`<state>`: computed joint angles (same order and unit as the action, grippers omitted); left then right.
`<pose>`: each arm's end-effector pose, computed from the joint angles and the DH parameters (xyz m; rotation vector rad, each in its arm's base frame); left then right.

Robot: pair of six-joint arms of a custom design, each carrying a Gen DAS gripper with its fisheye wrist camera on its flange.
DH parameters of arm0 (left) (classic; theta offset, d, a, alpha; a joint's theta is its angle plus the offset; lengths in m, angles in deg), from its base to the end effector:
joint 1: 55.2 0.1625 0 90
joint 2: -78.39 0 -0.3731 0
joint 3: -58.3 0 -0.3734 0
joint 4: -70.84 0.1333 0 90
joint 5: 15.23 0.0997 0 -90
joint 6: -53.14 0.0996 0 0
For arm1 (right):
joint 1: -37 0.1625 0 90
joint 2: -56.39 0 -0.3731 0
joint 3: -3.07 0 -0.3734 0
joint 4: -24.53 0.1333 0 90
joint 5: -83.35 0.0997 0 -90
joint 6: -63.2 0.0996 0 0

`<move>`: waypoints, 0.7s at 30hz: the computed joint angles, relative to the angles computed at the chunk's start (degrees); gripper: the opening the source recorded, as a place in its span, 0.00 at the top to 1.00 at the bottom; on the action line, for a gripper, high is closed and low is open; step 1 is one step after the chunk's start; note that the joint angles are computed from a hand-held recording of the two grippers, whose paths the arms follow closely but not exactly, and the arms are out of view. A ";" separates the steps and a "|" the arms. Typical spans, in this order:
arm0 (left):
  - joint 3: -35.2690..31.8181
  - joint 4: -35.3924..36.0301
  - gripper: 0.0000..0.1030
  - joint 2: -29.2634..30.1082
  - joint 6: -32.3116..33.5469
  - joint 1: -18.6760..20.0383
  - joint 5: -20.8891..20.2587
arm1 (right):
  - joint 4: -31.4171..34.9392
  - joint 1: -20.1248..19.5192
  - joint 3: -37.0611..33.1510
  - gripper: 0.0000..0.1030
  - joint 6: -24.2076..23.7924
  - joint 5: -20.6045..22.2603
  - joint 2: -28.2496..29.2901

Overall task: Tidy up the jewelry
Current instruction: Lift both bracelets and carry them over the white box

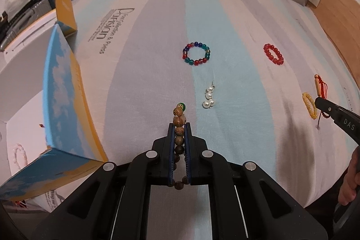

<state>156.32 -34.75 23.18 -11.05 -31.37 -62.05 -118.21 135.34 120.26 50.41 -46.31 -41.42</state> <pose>-0.4146 -0.4034 0.1050 0.2649 2.3381 -0.6033 0.1309 -0.4123 0.3990 0.1813 -2.3577 0.6710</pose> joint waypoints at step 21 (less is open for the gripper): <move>-2.57 12.54 0.93 -6.05 -7.08 -4.31 3.39 | 1.90 10.13 -2.23 0.93 3.24 -3.36 1.60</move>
